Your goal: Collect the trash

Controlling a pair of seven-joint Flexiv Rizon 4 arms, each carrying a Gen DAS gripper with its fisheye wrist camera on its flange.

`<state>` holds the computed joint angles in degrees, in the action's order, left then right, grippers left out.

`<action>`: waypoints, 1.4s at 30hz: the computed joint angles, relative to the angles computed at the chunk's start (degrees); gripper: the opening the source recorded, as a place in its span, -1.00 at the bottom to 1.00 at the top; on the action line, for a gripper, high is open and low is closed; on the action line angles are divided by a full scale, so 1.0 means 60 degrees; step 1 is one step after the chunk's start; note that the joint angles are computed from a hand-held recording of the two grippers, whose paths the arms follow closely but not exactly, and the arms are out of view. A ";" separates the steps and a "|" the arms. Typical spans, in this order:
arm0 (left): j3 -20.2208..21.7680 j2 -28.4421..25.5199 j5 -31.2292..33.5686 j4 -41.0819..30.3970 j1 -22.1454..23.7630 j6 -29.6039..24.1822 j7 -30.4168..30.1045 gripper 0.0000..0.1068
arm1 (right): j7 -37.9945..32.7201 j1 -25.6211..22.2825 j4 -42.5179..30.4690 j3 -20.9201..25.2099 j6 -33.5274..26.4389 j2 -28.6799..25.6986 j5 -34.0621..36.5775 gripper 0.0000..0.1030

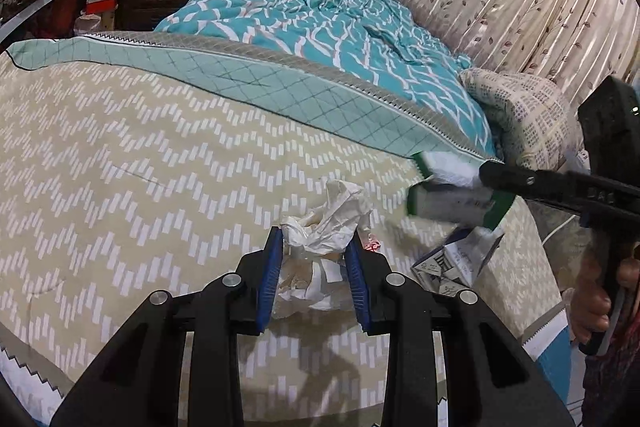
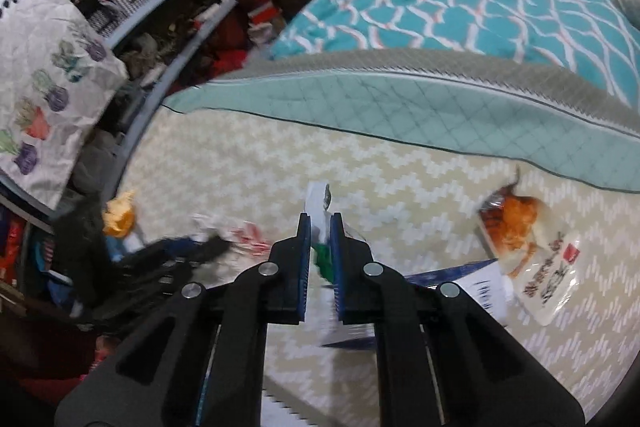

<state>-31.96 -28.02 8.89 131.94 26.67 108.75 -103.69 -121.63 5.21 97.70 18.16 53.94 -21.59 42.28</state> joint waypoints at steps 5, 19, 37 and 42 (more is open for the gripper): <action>-0.0757 -0.0139 0.0637 0.0133 0.0745 0.0474 -0.0117 -0.45 | -0.0831 -0.0348 0.0221 0.0247 -0.0335 0.0795 0.1260 -0.77; -0.0568 -0.0082 0.0501 0.0086 0.0836 0.0093 -0.0720 -0.45 | 0.0466 0.1532 0.1428 -0.0312 0.1279 0.0420 -0.2695 0.70; -0.2493 -0.0464 0.1459 0.0376 0.2724 0.0419 -0.0981 -0.45 | -0.1248 -0.0224 0.1574 0.0793 -0.0621 0.1248 -0.0592 -0.78; -0.2721 -0.0077 0.1435 0.0472 0.2102 0.0565 -0.0645 -0.45 | -0.2478 -0.1240 0.2835 0.0065 -0.0721 0.2903 0.1898 -0.77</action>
